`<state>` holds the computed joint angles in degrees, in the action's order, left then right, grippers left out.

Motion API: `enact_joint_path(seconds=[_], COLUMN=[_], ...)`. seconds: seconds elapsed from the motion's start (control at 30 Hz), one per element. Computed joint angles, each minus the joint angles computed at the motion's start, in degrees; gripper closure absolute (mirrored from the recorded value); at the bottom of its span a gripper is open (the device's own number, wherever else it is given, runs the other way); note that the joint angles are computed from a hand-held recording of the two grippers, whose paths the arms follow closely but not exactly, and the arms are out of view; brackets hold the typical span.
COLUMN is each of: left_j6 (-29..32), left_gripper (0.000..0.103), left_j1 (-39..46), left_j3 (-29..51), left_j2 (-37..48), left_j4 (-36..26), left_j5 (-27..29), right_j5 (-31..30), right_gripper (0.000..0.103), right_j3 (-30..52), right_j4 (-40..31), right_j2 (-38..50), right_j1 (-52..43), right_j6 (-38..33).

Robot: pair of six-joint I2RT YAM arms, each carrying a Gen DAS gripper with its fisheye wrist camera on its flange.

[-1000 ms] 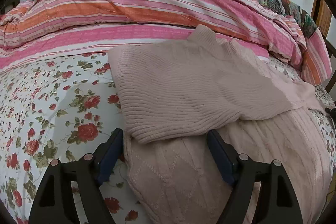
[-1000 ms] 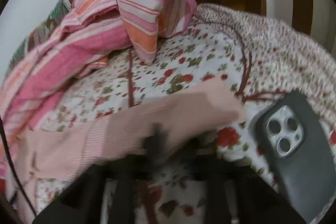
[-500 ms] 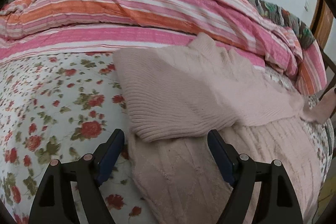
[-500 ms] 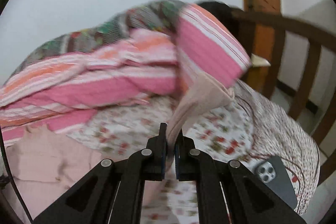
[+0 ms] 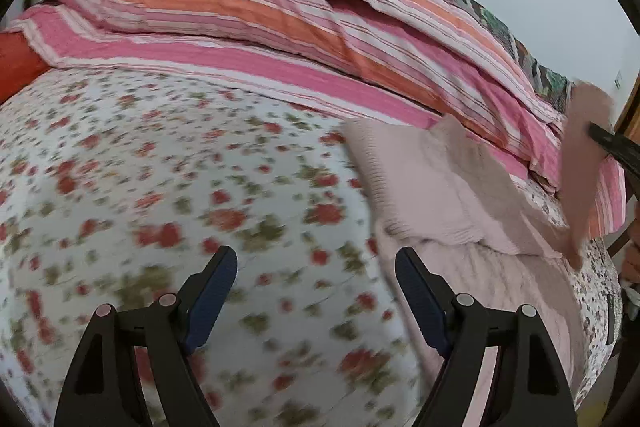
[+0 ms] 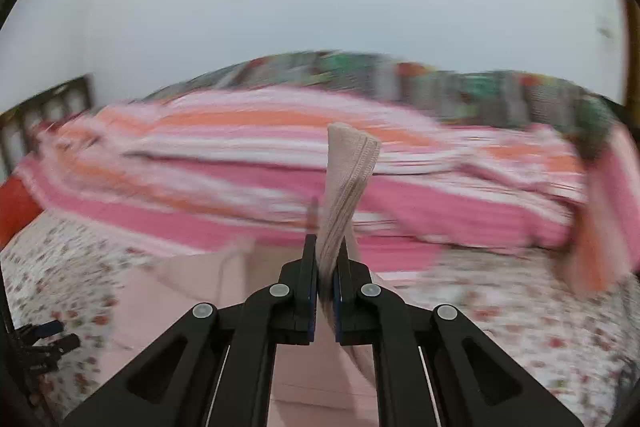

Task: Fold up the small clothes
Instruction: 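Grasp the other sleeve with the right tool and fold it across the body, then open the right tool to release the sleeve and withdraw it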

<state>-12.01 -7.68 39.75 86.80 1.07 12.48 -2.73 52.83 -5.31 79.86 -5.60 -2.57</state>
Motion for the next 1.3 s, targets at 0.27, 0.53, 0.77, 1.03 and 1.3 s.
enact_joint_path(seconds=[0.27, 0.53, 0.77, 1.03, 1.3], left_j6=[3.43, 4.22, 1.73, -0.87, 5.85], left_gripper=[0.023, 0.023, 0.023, 0.024, 0.024], left_j1=[6.72, 5.67, -0.15, -8.22, -10.43], left_j3=[-5.15, -4.04, 1.21, 6.61, 7.79], left_j2=[-3.01, -3.39, 2.13, 7.39, 0.53], left_j4=[-0.93, -1.46, -0.16, -1.53, -13.58], left_j5=[3.94, 5.86, 6.71, 4.63, 0.52], right_j5=[5.92, -7.79, -14.47, -9.75, -8.73], right_gripper=[0.097, 0.04, 0.038, 0.037, 0.036], right_j3=[6.57, 7.28, -5.67, -11.97, -13.09], right_j4=[4.28, 0.27, 2.78, 2.36, -3.33], right_j2=[21.53, 25.72, 10.4, 4.44, -3.02], right_j1=[19.72, 17.13, 5.3, -14.28, -21.51], right_j6=[1.74, 1.53, -1.92, -8.63, -11.62])
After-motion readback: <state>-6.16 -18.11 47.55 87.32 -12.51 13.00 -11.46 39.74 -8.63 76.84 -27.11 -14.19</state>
